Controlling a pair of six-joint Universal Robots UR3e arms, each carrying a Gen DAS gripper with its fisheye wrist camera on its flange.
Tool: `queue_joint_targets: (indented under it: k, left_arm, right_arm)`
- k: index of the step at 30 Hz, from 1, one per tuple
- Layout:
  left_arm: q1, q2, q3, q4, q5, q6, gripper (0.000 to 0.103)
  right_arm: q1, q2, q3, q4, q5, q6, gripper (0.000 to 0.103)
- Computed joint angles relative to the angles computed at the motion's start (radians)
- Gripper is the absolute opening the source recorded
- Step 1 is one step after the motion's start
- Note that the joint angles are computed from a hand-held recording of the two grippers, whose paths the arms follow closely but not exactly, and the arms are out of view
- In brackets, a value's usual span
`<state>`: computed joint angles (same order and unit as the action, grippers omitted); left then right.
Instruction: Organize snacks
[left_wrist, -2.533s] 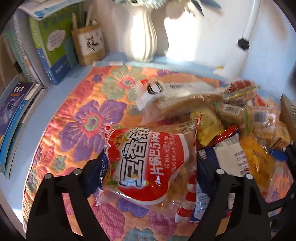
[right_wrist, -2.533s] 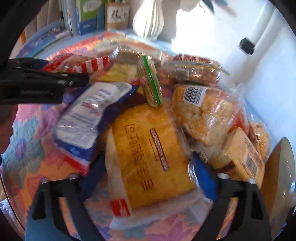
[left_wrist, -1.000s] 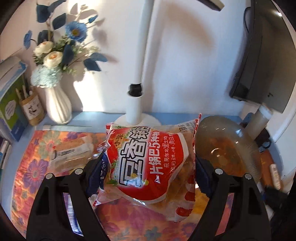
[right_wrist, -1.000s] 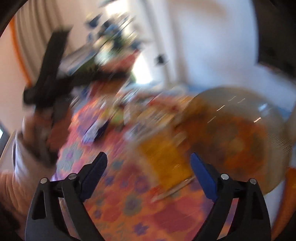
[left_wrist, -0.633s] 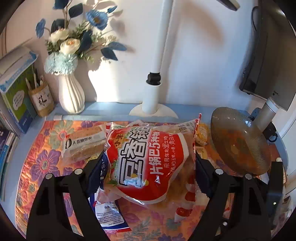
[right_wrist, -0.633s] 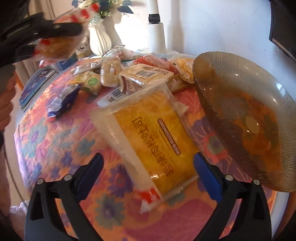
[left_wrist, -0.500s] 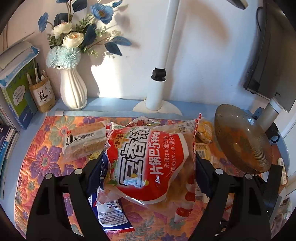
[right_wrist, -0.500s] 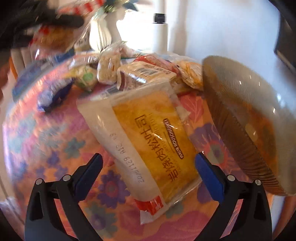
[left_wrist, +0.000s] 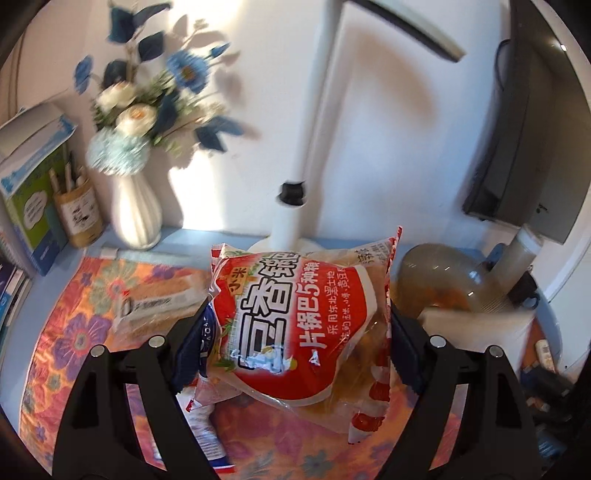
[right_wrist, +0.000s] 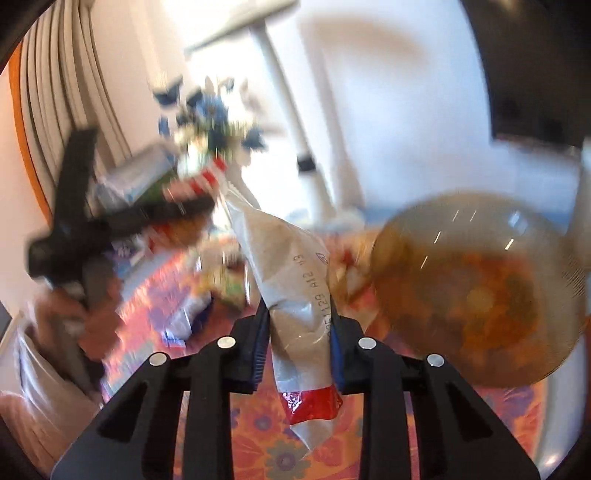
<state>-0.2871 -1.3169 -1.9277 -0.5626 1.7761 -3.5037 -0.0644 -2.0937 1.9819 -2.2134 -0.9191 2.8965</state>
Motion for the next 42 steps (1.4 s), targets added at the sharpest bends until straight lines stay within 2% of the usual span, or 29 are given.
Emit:
queue_joint_targets:
  k: [3,6,9,11,12,13,14,15,17,18,19,21,24,30,36,42]
  left_arm:
    - [-0.042,-0.096,0.101,0.019,-0.004,0.007,0.083]
    - [-0.094,-0.228,0.243,0.025,-0.010,0.022,0.083]
    - [-0.143,-0.386,0.398,0.040,-0.050,0.043,0.083]
    - [-0.169,-0.508,0.521,0.016,-0.093,0.066,0.084]
    - [-0.175,-0.586,0.612,-0.043,-0.135,0.097,0.087]
    - [-0.171,-0.644,0.691,-0.125,-0.178,0.118,0.085]
    - [-0.163,-0.691,0.757,-0.207,-0.213,0.123,0.088]
    - [-0.147,-0.731,0.801,-0.276,-0.255,0.121,0.092]
    - [-0.121,-0.735,0.778,-0.280,-0.309,0.103,0.096]
    - [-0.116,-0.724,0.752,-0.273,-0.288,0.081,0.097]
    - [-0.118,-0.713,0.740,-0.272,-0.259,0.073,0.097]
    - [-0.127,-0.696,0.719,-0.267,-0.196,0.064,0.099]
    - [-0.116,-0.644,0.666,-0.258,-0.175,0.053,0.100]
    - [-0.103,-0.458,0.513,-0.258,-0.086,0.026,0.100]
    - [0.041,-0.107,0.235,-0.280,-0.136,0.037,0.100]
    - [0.281,0.252,-0.024,-0.378,-0.219,0.097,0.100]
  right_arm:
    - [-0.142,-0.024,-0.115,0.096,0.030,-0.059,0.026]
    - [-0.205,0.040,-0.186,0.053,-0.021,-0.053,0.026]
    - [-0.189,0.171,-0.244,-0.038,-0.152,-0.022,0.026]
    - [-0.175,0.247,-0.264,-0.060,-0.193,-0.009,0.029]
    - [-0.192,0.264,-0.266,-0.021,-0.188,-0.036,0.038]
    - [-0.186,0.318,-0.310,0.043,-0.204,-0.054,0.053]
    - [-0.163,0.359,-0.336,0.062,-0.276,-0.040,0.055]
    - [-0.182,0.367,-0.341,0.094,-0.295,-0.052,0.061]
    - [-0.245,0.354,-0.313,0.130,-0.235,-0.059,0.075]
    - [-0.300,0.323,-0.283,0.154,-0.164,-0.070,0.087]
    - [-0.342,0.289,-0.260,0.180,-0.117,-0.090,0.092]
    - [-0.362,0.258,-0.254,0.197,-0.080,-0.087,0.092]
    - [-0.345,0.200,-0.263,0.210,-0.065,-0.069,0.093]
    - [-0.228,0.180,-0.332,0.208,-0.056,0.033,0.098]
    - [0.006,0.213,-0.377,0.133,-0.151,0.158,0.098]
    - [0.237,0.273,-0.370,0.050,-0.265,0.283,0.098]
